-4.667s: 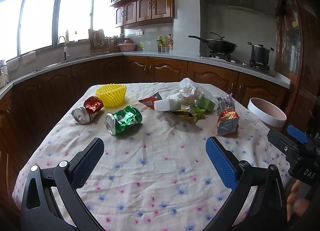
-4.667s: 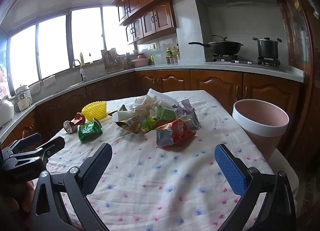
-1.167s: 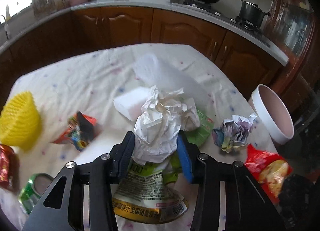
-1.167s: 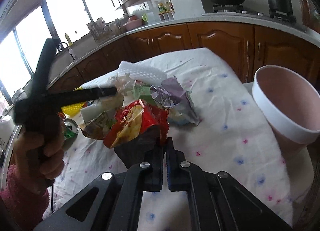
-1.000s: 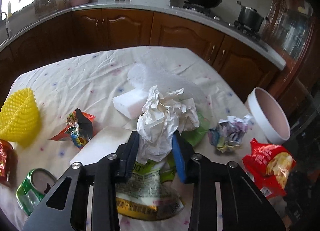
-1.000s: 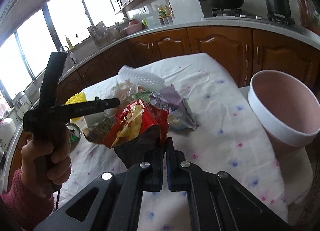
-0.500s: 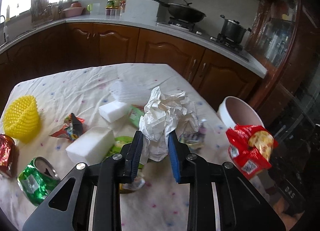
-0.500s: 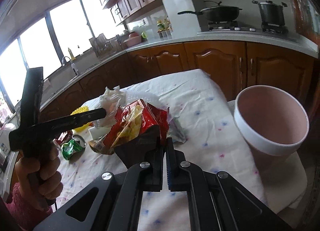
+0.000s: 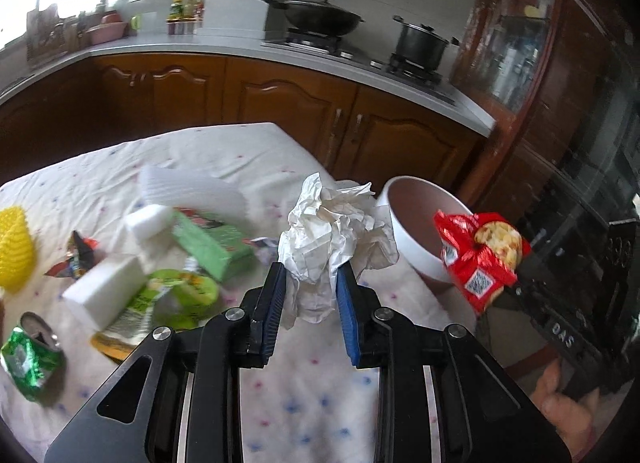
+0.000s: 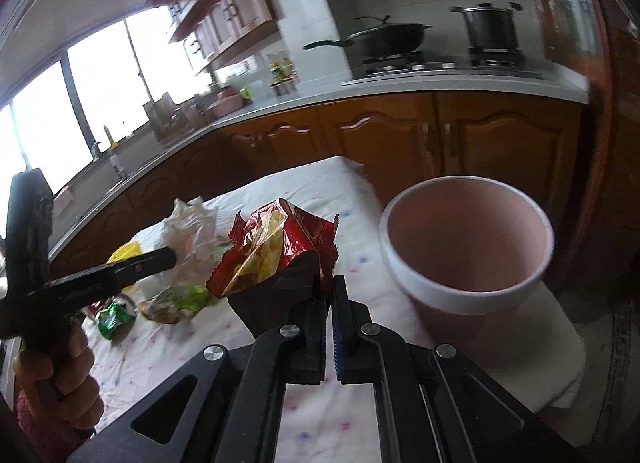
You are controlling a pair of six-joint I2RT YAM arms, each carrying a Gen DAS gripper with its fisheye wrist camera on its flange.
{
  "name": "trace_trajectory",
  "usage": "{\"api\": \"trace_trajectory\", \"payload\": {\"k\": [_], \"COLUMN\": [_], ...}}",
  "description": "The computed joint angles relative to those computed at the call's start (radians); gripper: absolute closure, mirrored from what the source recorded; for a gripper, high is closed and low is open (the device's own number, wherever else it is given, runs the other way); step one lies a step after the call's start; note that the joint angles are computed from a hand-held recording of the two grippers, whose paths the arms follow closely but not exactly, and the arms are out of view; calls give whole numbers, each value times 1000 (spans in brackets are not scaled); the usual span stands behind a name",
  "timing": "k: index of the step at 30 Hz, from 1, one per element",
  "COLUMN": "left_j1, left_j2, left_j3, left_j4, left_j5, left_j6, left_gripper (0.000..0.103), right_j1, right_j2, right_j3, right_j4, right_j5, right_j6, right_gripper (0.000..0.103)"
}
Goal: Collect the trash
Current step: 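Carry the red bag and tissue with both tools over the pink bucket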
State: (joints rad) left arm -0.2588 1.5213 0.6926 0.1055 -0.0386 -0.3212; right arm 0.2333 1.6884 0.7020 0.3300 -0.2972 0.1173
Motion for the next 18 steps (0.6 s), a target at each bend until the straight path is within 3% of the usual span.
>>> {"api": "trace_trajectory", "payload": {"k": [9, 18], "left_j1": [-96, -152], "left_j2": [99, 262], "left_j3": [120, 329], "left_j4": [-11, -72], "left_j5": [-13, 10], "left_j6": [-5, -10], "left_gripper": [79, 79], "right_j1": [-140, -247], "right_j2": [5, 72], "right_j3": [29, 119], "right_j4": [-21, -55], "right_j5": [-6, -18], "right_j6": [-26, -64], "right_gripper": [101, 100]}}
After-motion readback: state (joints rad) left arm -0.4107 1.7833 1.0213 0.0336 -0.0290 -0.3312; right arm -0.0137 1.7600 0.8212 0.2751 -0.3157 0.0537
